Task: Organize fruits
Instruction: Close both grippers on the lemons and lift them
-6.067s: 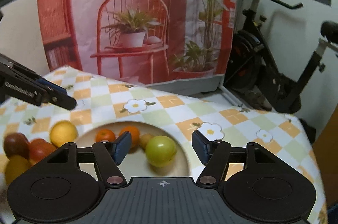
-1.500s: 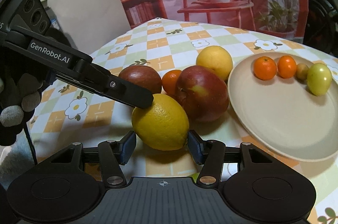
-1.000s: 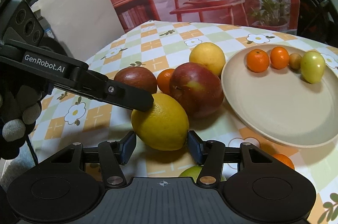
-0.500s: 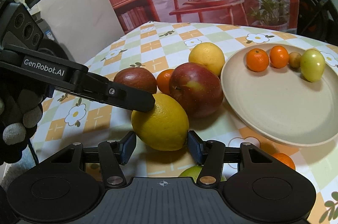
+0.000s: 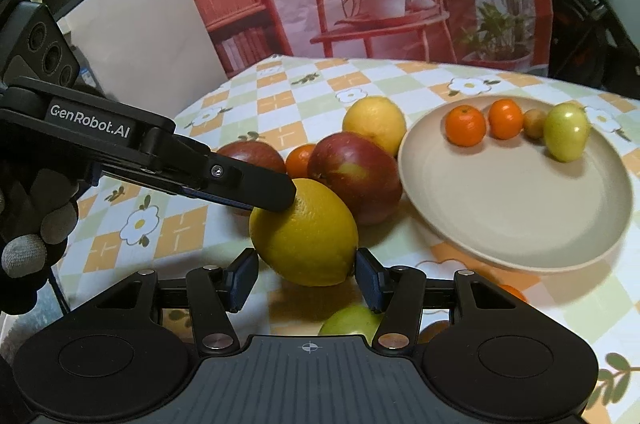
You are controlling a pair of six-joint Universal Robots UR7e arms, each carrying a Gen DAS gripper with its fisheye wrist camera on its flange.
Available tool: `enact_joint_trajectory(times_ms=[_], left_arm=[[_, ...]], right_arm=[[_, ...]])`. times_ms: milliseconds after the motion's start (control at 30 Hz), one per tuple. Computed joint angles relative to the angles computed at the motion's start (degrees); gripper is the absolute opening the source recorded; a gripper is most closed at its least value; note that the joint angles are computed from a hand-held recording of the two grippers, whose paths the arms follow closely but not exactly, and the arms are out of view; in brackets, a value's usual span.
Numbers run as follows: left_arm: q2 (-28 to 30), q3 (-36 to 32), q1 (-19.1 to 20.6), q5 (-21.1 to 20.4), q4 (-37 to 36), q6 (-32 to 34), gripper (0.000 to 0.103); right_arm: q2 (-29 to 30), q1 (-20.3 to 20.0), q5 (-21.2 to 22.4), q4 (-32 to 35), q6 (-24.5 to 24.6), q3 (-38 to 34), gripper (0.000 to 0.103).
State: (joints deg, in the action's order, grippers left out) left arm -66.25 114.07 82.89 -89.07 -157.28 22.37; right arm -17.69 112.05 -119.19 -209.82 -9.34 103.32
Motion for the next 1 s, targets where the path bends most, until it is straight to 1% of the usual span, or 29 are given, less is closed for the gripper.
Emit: enact_joint_trajectory(times_ms=[300, 533, 667, 833, 933, 1000], left_arm=[[-0.6, 1.4, -3.4, 0.2, -2.2, 0.3, 0.040], [0.7, 0.6, -7.7, 1.1, -3.8, 1.1, 0.040], [2.5, -1.1, -9.8, 1.0, -4.4, 1.4, 0.039], [5.9, -5.1, -12.2, 0.9, -3.4, 1.4, 0.039], [8.0, -7.1, -13.4, 1.1, -3.2, 2.0, 0.039], [9.0, -8.1, -13.6, 1.0, -2.5, 1.7, 0.039]], right_arm=[[-1.6, 0.3, 0.3, -6.7, -2.1, 2.6, 0.049], [-4.6, -0.2, 0.3, -10.5, -4.3, 4.3, 0.049], [-6.8, -0.4, -0.6, -11.4, -6.9, 4.6, 0.049], [-9.6, -1.2, -1.5, -12.3, -10.4, 4.4, 0.049], [-11.4, -2.0, -2.3, -11.6, -12.6, 4.4, 0.049], [-12.3, -2.7, -2.6, -10.7, -13.3, 4.3, 0.049]])
